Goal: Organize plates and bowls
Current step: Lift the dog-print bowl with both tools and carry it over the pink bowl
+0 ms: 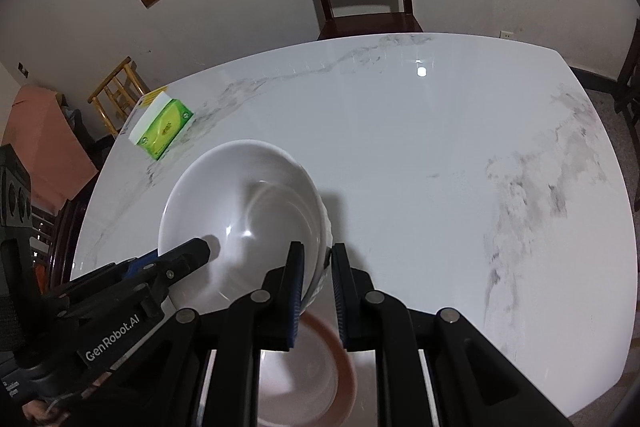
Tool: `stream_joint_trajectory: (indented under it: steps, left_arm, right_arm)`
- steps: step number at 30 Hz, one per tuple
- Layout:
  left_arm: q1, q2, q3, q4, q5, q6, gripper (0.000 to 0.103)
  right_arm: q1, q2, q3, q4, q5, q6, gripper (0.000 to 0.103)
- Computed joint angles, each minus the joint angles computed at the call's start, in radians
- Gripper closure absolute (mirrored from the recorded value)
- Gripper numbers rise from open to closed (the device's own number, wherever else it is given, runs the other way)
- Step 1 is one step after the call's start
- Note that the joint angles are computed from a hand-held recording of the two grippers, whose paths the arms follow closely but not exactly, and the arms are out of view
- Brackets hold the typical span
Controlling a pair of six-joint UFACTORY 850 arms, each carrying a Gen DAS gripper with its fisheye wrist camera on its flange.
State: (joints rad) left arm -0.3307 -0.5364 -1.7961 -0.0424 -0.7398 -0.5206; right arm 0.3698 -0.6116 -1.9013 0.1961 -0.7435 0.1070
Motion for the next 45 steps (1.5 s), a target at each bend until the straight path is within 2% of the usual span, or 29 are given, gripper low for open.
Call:
stream_joint_trajectory:
  steps: [9,18,30,45]
  left_arm:
    - [-0.021,0.137,0.183,0.008,0.054,-0.033,0.092]
    - [-0.039,0.215,0.299,-0.027,0.082,-0.033,0.092]
    - [-0.053,0.246,0.371,-0.035,0.097,-0.053,0.092]
    - [-0.051,0.235,0.392,-0.057,0.115,-0.066,0.092]
  right_arm:
    - [0.028,0.141,0.204,0.01,0.072,-0.001,0.088]
    - [0.04,0.221,0.329,0.021,0.104,0.003,0.088]
    - [0.047,0.26,0.424,0.032,0.137,0.029,0.088]
    - [0.041,0.246,0.443,0.068,0.148,0.032,0.088]
